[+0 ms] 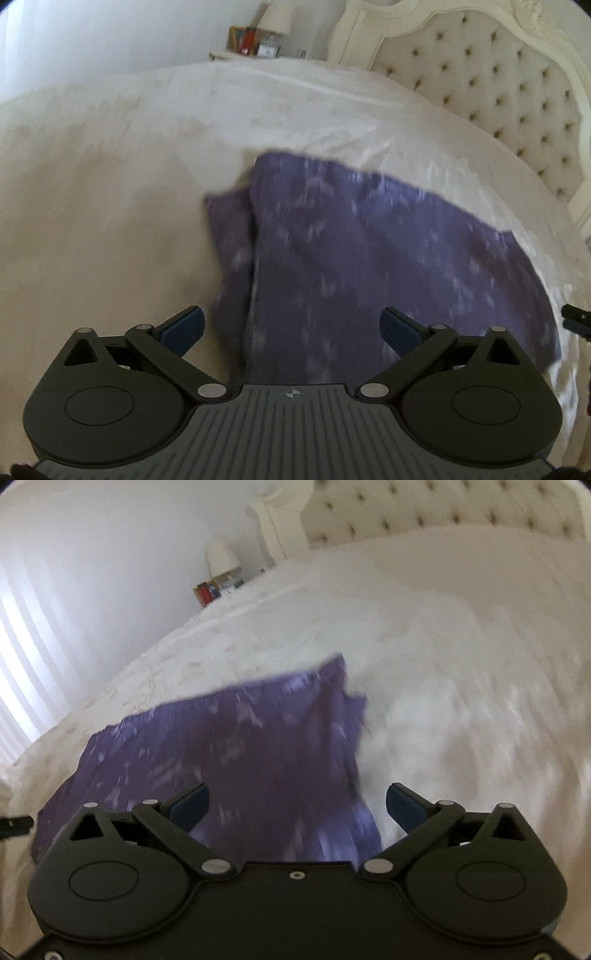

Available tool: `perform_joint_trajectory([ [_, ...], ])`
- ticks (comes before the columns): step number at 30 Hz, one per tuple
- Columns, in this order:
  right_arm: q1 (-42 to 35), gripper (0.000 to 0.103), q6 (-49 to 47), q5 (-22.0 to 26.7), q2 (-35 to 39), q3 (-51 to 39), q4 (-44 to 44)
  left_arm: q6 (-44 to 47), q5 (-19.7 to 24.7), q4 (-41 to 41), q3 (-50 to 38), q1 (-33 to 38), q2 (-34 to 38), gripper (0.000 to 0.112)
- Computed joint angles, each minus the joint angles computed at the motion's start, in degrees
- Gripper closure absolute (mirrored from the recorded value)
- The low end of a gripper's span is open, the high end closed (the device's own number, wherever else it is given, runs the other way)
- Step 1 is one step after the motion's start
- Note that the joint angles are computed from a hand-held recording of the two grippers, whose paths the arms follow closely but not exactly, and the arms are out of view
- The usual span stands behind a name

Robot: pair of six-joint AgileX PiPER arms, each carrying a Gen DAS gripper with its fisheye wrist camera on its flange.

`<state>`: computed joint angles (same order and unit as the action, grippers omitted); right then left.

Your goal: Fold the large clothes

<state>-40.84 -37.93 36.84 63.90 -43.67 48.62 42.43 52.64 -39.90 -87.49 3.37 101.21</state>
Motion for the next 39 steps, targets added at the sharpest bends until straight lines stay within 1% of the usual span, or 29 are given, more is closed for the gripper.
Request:
perform_joint_trajectory([
  [3, -5.38, 0.001, -2.14, 6.77, -1.08, 1.93, 2.41, 0.8, 0.45, -1.13, 4.17, 1.33, -1.6, 0.009],
  [7, -8.59, 0.001, -3.88, 12.1, -1.01, 4.0, 4.84, 0.44, 0.69, -1.92, 6.19, 1.85, -1.29, 0.009],
  [10, -6.27, 0.0, -3.53, 9.7, 0.77, 4.31, 4.43, 0.34, -0.19, -2.49, 6.17, 1.2, -0.33, 0.009],
  [12, -5.57, 0.0, -3.17, 8.73, 2.69, 4.51, 5.86, -0.04, -0.12, -3.05, 5.19, 0.38, 0.89, 0.009],
  [15, -6.22, 0.0, -4.99, 8.75, 5.93, 4.83, 10.7, -0.28, -0.19, -4.31, 3.25, -1.25, 3.24, 0.009],
  [17, -6.76, 0.0, -8.04, 8.49, 7.98, 4.95, 14.68, -1.6, -1.56, -3.6, 1.8, -2.83, 4.78, 0.009],
  [23, -6.45, 0.0, -16.55, 7.67, 13.19, 4.91, 25.01, -2.91, -2.11, -5.25, -1.92, -4.01, 8.66, 0.009],
  [25, -5.3, 0.0, -18.5, 6.73, 14.17, 4.57, 26.64, -4.53, -1.74, -3.75, -3.51, -4.68, 9.41, 0.01],
  [27, -4.16, 0.001, -18.49, 5.98, 14.57, 3.99, 26.57, -7.09, -0.2, -1.86, -5.65, -5.02, 10.12, 0.01],
  [28, -3.77, 0.004, -18.16, 5.81, 14.43, 3.78, 25.95, -7.77, 0.43, -1.77, -6.2, -4.88, 10.24, 0.014],
  [29, -3.27, 0.021, -17.41, 5.5, 14.17, 3.43, 24.82, -8.0, 0.75, -2.15, -6.72, -4.78, 10.46, 0.022],
  [30, -2.78, 0.035, -16.05, 5.29, 13.8, 2.92, 22.84, -7.02, 0.95, -3.45, -6.48, -4.34, 10.32, 0.042],
  [31, -2.79, 0.04, -15.15, 5.93, 13.52, 2.54, 21.65, -5.71, 1.16, -5.03, -5.88, -3.84, 9.95, 0.062],
  [32, -2.83, 0.05, -14.24, 6.88, 13.14, 2.08, 20.78, -5.64, 0.66, -5.0, -5.29, -3.74, 9.2, 0.068],
  [33, -2.14, 0.055, -12.78, 6.62, 12.46, 1.65, 19.59, -5.45, 0.92, -4.83, -5.39, -3.59, 8.85, 0.078],
  [34, -0.58, 0.057, -10.24, 5.28, 11.24, 1.06, 17.03, -4.95, 1.61, -5.17, -5.58, -3.32, 8.48, 0.083],
  [36, 1.92, 0.064, -5.16, 3.69, 9.17, -0.23, 12.0, -4.16, 2.82, -6.34, -5.43, -2.69, 7.37, 0.087],
  [38, 1.37, 0.067, -1.54, 5.55, 7.61, -1.15, 9.85, -3.2, 4.67, -7.23, -5.11, -1.95, 5.9, 0.088],
  [39, 0.12, 0.068, -0.97, 7.58, 6.86, -1.37, 9.82, -2.74, 5.79, -7.84, -4.57, -1.4, 4.96, 0.088],
])
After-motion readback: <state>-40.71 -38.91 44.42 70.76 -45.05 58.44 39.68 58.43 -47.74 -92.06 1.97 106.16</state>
